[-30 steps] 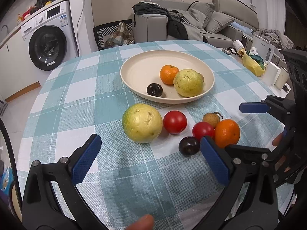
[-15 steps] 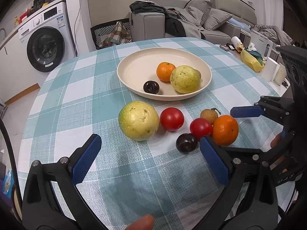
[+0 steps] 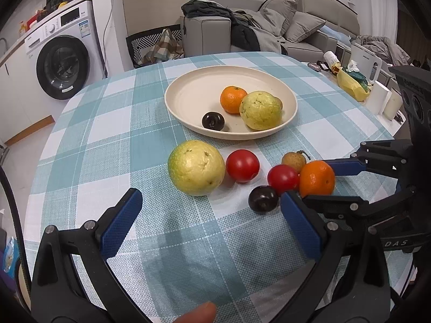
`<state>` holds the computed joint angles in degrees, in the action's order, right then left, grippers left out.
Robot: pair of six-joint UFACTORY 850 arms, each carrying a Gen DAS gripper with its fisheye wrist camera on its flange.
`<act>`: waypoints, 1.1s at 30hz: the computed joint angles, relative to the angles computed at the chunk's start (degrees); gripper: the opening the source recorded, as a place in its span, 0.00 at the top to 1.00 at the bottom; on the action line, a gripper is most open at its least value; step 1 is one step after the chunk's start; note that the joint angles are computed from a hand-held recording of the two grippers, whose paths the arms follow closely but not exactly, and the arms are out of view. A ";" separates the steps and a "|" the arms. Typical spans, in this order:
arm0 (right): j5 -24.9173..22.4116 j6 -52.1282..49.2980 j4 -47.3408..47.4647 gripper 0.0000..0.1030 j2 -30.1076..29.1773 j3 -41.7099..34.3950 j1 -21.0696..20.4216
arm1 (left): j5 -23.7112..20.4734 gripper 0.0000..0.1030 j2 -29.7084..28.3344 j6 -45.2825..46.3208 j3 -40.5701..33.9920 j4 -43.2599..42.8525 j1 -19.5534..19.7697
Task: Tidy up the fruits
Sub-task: 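Grasp the orange beside the tomatoes with the right tool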
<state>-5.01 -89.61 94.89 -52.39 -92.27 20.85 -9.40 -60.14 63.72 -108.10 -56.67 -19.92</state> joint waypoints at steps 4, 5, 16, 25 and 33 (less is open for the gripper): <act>-0.01 -3.65 3.37 0.59 0.13 0.19 0.00 | -0.18 0.01 0.21 0.97 0.38 -0.52 -0.02; 0.11 -4.56 4.14 0.59 0.13 0.19 0.03 | -0.26 0.01 0.21 0.89 0.39 -0.23 -0.04; -0.12 -30.23 30.24 0.60 1.74 1.79 -0.45 | -2.77 0.06 0.82 8.54 1.37 -5.50 -0.05; -0.20 -39.88 40.71 0.60 2.62 2.49 -1.10 | -7.01 0.35 -0.01 6.94 0.50 -0.48 -0.39; -0.03 -36.08 36.78 0.60 2.40 2.21 -1.25 | -7.75 0.64 -0.37 8.33 0.52 0.04 -0.90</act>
<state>-5.05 -125.69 131.67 -50.00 -90.06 19.60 -17.15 -60.52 72.05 -107.58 -56.63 -20.81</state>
